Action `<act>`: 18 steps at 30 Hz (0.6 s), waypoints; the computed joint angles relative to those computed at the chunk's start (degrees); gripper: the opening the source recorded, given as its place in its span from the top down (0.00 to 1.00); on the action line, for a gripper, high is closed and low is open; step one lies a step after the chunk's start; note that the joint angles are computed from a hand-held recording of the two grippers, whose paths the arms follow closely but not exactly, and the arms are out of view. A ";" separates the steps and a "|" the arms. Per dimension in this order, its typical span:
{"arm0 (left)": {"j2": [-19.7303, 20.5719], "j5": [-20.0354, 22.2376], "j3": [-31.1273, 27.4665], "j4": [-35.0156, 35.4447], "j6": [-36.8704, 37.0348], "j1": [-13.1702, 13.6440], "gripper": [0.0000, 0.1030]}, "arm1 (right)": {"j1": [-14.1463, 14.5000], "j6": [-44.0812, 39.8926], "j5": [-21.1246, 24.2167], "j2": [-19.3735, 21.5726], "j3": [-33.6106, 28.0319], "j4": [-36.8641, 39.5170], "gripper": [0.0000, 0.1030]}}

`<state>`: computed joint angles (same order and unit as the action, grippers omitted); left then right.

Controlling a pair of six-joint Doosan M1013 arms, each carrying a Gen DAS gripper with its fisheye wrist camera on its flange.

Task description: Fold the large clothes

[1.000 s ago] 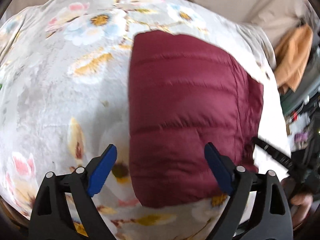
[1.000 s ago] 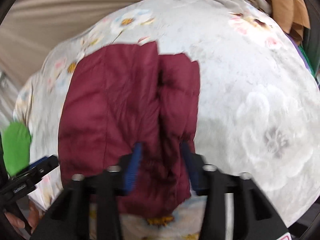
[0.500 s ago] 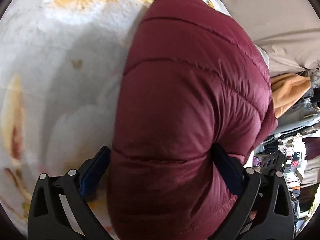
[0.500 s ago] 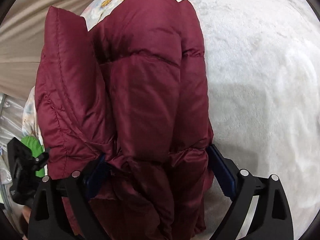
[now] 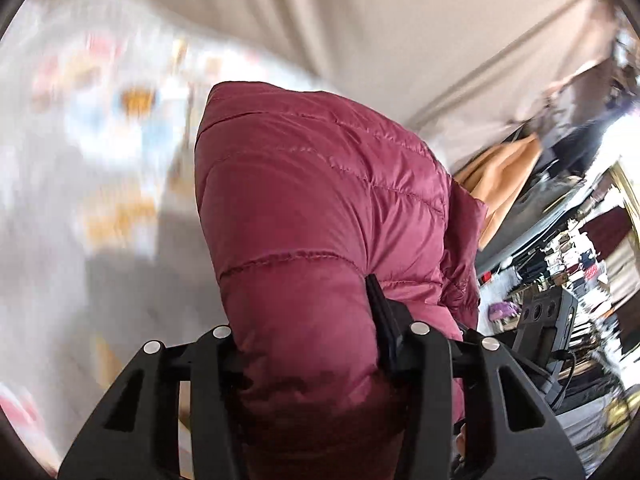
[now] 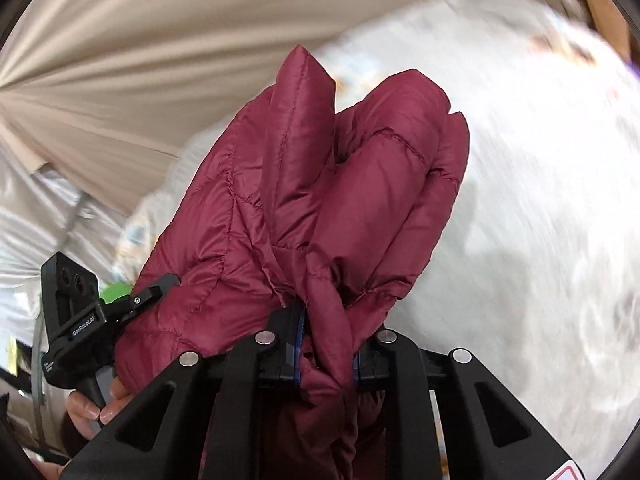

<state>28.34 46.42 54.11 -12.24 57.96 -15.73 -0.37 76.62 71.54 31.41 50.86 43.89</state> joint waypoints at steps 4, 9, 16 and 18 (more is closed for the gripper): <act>0.23 -0.15 -3.54 4.51 2.67 1.83 0.58 | 2.62 -0.85 -1.29 4.50 -9.58 2.29 0.83; 5.28 5.91 -7.97 9.90 4.05 4.56 0.42 | 5.18 4.62 1.89 11.85 -18.18 0.14 0.73; 3.69 8.72 1.01 16.41 -3.99 6.72 0.41 | 5.06 16.22 -0.21 12.09 -11.34 -10.59 0.70; 1.31 8.12 3.52 19.17 -4.08 5.70 0.41 | 4.54 14.88 -3.85 8.47 -6.53 -10.60 0.75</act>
<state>29.65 54.54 57.63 6.94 53.88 -10.03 4.17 91.50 67.69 39.88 44.34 33.29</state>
